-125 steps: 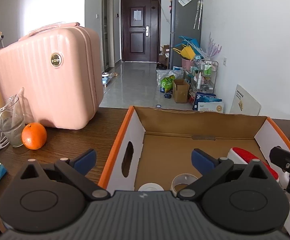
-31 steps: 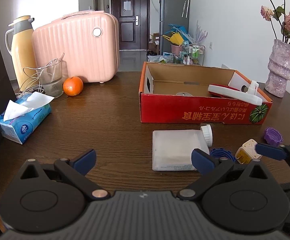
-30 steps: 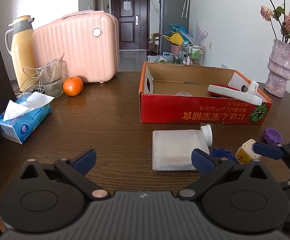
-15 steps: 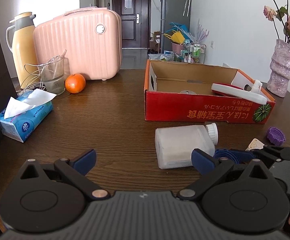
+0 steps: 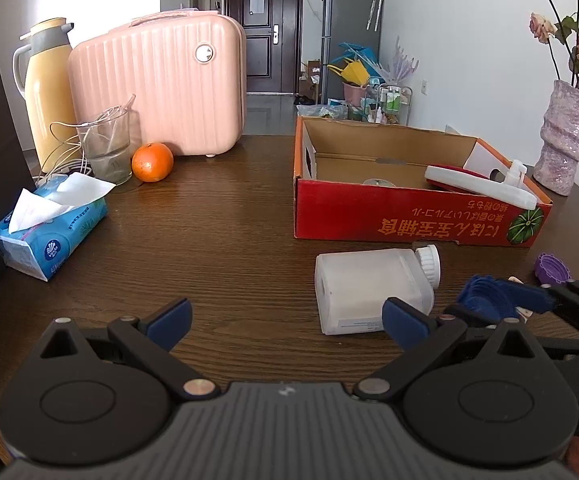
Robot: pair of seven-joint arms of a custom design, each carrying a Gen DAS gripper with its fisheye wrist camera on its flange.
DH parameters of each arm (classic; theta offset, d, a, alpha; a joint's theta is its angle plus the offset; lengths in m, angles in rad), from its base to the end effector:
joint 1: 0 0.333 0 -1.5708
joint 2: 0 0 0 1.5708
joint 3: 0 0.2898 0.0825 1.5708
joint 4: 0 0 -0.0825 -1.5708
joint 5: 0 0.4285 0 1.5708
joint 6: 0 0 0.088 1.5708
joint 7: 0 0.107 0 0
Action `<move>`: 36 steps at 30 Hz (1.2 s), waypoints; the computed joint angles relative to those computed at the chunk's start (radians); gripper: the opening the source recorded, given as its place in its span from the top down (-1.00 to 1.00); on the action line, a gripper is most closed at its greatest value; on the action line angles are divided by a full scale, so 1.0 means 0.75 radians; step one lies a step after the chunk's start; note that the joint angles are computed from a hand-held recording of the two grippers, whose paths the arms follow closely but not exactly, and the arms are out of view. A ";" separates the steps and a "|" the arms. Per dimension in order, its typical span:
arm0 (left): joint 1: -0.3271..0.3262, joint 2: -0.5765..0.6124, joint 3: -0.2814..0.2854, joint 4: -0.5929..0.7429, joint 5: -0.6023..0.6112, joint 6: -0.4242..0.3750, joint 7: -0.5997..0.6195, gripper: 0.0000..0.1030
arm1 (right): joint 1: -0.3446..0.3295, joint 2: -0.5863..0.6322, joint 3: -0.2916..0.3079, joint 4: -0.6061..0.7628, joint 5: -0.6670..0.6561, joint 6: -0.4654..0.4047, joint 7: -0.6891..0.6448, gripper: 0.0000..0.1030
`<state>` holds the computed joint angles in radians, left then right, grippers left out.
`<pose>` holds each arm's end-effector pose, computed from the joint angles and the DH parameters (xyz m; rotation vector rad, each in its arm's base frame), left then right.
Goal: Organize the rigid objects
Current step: 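Grasp the white rectangular plastic container with the left tool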
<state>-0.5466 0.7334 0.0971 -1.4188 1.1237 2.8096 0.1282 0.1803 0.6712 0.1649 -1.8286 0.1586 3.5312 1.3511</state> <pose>0.6747 -0.3910 0.2720 -1.6611 1.7066 -0.8409 0.6733 0.2055 0.2376 -1.7668 1.3157 -0.7347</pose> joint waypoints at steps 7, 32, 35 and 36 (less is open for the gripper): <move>0.000 0.000 0.002 -0.001 0.002 0.008 -0.003 -1.00 | -0.026 -0.052 0.001 -0.093 -0.005 0.102 0.051 -0.01; -0.008 0.037 -0.006 0.041 -0.043 -0.034 0.063 -1.00 | -0.017 -0.126 -0.071 -0.221 0.066 0.223 0.142 -0.01; -0.002 0.055 -0.018 0.068 -0.069 -0.038 0.098 -1.00 | -0.015 -0.130 -0.073 -0.226 0.070 0.228 0.147 -0.01; 0.000 0.064 -0.025 0.081 -0.084 -0.044 0.120 -1.00 | -0.017 -0.131 -0.073 -0.227 0.070 0.229 0.151 -0.01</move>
<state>-0.5463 0.7812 0.0782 -1.3584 1.0607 2.7768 0.2183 0.1676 0.5732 0.1102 -1.9986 0.2111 3.7030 1.4641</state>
